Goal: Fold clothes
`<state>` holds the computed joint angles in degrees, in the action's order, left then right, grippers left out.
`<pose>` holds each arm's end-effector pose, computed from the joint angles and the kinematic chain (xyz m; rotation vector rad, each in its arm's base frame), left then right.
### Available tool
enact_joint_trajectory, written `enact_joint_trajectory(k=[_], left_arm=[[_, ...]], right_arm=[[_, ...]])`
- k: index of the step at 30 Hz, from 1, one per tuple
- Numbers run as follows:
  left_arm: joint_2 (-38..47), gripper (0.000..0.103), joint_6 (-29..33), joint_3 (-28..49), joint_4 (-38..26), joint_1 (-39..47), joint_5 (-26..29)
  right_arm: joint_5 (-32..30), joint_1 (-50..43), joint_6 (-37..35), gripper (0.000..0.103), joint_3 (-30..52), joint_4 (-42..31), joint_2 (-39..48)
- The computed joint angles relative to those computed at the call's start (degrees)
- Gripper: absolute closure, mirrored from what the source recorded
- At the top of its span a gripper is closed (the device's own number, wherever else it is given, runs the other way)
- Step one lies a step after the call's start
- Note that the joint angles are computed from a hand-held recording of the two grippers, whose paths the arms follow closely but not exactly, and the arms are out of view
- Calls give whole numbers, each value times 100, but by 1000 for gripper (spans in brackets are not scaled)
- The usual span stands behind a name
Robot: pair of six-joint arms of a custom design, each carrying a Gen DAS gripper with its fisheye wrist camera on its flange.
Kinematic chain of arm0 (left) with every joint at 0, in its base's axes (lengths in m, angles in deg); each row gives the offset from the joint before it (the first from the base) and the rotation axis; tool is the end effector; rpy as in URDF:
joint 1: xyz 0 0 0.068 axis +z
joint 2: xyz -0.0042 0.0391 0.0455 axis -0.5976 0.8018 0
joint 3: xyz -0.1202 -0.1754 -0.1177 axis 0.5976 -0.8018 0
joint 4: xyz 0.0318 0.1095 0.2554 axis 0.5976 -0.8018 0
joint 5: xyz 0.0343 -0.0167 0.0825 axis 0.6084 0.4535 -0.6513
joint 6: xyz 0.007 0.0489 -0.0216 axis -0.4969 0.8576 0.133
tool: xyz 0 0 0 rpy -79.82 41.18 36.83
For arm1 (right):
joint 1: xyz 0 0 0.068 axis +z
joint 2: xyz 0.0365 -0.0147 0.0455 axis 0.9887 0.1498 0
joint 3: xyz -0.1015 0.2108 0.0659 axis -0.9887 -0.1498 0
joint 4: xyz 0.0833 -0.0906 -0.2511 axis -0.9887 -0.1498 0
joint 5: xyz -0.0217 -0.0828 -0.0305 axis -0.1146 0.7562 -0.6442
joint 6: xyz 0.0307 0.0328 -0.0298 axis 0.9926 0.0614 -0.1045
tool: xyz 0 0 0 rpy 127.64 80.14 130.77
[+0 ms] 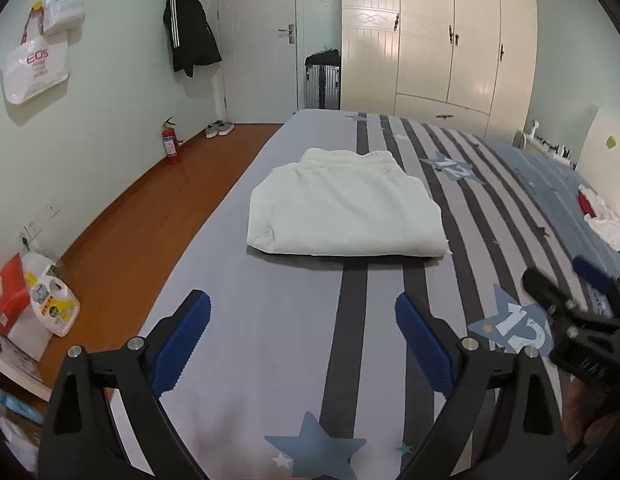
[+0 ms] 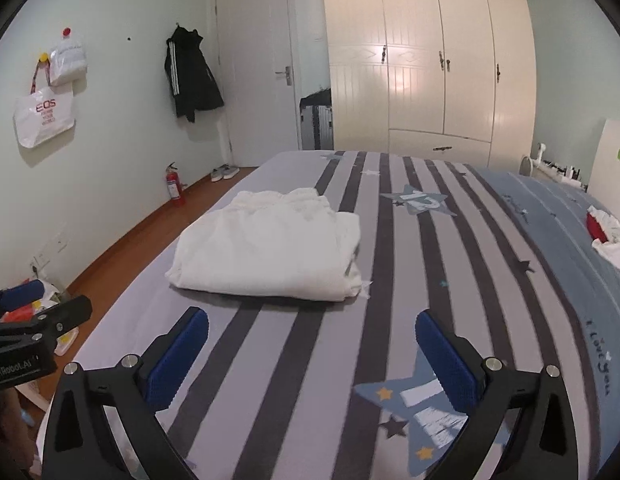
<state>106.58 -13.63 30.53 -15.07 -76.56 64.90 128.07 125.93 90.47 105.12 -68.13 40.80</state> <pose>0.2478 -0.1950 0.2410 0.3959 2.2417 -0.1856 0.1767 0.1381 0.2131 0.3755 2.1355 -0.1134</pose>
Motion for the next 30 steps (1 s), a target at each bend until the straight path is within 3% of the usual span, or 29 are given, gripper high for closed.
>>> enact_joint_trajectory(k=[8,18,30], left_arm=[[-1111,8,-64,-1163,405,-412,-362],[-1700,3,-312,-1191,169,-1078,-1121],[-1773,3,-512,-1293,367,-1422,-1415]], right_arm=[[453,729,686,0,-124,-467,-87],[1137,1516,1460,0,233,-1377,-150],[1697,2030,2269,0,407,-2342,-284]])
